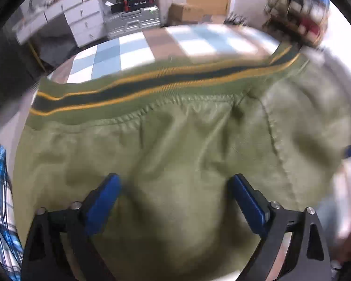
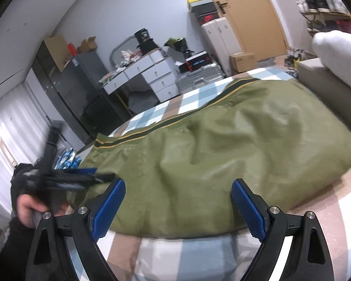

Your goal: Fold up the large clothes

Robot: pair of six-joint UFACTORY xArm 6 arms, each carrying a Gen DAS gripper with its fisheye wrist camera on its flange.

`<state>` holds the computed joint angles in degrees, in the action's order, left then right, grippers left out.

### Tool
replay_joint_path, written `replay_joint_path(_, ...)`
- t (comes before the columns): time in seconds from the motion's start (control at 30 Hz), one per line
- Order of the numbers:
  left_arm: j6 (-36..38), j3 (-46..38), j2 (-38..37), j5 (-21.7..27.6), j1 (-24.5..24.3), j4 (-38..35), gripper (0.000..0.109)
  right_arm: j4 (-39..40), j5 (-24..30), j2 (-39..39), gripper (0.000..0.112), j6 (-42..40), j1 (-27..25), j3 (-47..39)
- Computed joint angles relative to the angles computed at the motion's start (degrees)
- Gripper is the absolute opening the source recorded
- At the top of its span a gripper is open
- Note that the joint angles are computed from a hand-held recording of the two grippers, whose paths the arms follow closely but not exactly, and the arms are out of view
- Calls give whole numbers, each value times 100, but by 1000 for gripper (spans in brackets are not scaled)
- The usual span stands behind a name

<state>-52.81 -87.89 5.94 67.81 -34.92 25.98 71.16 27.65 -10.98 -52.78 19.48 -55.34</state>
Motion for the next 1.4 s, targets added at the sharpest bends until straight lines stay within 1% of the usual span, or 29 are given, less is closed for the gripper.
replay_joint_path(0.07, -102, 67, -21, -28, -25, 202, 102, -223, -38, -98, 93, 157, -54, 90)
replay_joint_path(0.13, -148, 219, -174, -119, -11, 140, 102, -753, -77, -149, 93, 627, -70, 100)
replay_joint_path(0.17, -187, 238, -234, -60, -22, 154, 102, -1037, -49, -155, 93, 856, -69, 56)
replay_joint_path(0.23, -501, 576, -625, -45, -82, 155, 102, -1411, -40, -108, 93, 1101, -24, -123)
replay_joint_path(0.27, -593, 715, -735, -221, -69, 143, 102, -1720, -104, -7, 93, 1248, 46, -304)
replay_joint_path(0.3, -801, 860, -905, -262, -142, 267, 102, -2187, -213, 175, 93, 1463, 147, -557)
replay_joint_path(0.33, -1081, 932, -1041, -114, -289, 509, 102, -2787, -274, 349, 93, 1864, 221, -779)
replay_joint_path(0.37, -1305, 995, -1159, 66, -425, 739, 102, -3387, -182, 748, 93, 2267, 276, -1241)
replay_joint_path(0.4, -1481, 1029, -1221, 292, -523, 885, 102, -3822, 109, 1015, 93, 2704, 275, -1610)
replay_joint_path(0.43, -1748, 1118, -1359, 561, -644, 997, 102, -4018, 640, 1380, 92, 3024, 281, -2168)
replay_joint_path(0.47, -1997, 1296, -1546, 590, -690, 1008, 102, -4009, 1157, 1774, 90, 3180, 341, -2764)
replay_joint_path(0.5, -2278, 1542, -1785, 506, -706, 945, 102, -4239, 1434, 2077, 90, 3384, 437, -3187)
replay_joint_path(0.57, -2959, 2164, -2410, 274, -725, 733, 102, -5309, 1450, 2754, 84, 3666, 750, -3734)
replay_joint_path(0.6, -3348, 2481, -2735, 177, -764, 707, 102, -5909, 1419, 2944, 85, 3898, 858, -3844)
replay_joint_path(0.63, -3718, 2700, -2973, 181, -848, 746, 102, -6509, 1224, 3114, 87, 3897, 981, -3828)
replay_joint_path(0.67, -3980, 2947, -3218, 67, -908, 773, 102, -6948, 1175, 3148, 87, 4088, 1059, -3818)
replay_joint_path(0.7, -4221, 3147, -3422, -24, -994, 796, 102, -7147, 1324, 3183, 88, 4327, 1092, -3927)
replay_joint_path(0.73, -4456, 3337, -3573, -154, -1025, 811, 102, -7106, 1657, 3286, 88, 4427, 1080, -4194)
replay_joint_path(0.8, -4846, 3757, -3864, -628, -961, 766, 102, -6948, 1858, 3280, 87, 4338, 1039, -4281)
replay_joint_path(0.83, -5022, 4007, -4006, -970, -879, 690, 102, -6935, 1907, 3234, 87, 4375, 1035, -4272)
replay_joint_path(0.87, -5059, 4097, -4044, -1141, -814, 616, 102, -6770, 1881, 3075, 86, 4334, 1016, -4127)
replay_joint_path(0.9, -5199, 4124, -4047, -1172, -806, 647, 102, -6538, 1793, 2912, 86, 4242, 997, -3978)
replay_joint_path(0.97, -5648, 4177, -4081, -1113, -887, 998, 102, -5817, 1414, 2365, 86, 3836, 997, -3390)
replay_joint_path(1.03, -6017, 4233, -4073, -1153, -861, 1167, 102, -5417, 1299, 2096, 86, 3528, 1051, -3180)
replay_joint_path(1.1, -6325, 4503, -4245, -1578, -652, 1177, 102, -5287, 1190, 1844, 86, 3381, 1125, -3012)
replay_joint_path(1.13, -6569, 4601, -4313, -1642, -617, 1319, 101, -5374, 1180, 1820, 87, 3447, 1164, -3035)
replay_joint_path(1.27, -7241, 4647, -4400, -1468, -621, 1614, 101, -5456, 1406, 1810, 87, 3546, 1254, -3251)
replay_joint_path(1.33, -7397, 4609, -4429, -1167, -674, 1772, 101, -5432, 1513, 1892, 87, 3573, 1295, -3438)
replay_joint_path(1.4, -7550, 4542, -4375, -1001, -671, 1927, 101, -5519, 1637, 2013, 87, 3651, 1357, -3683)
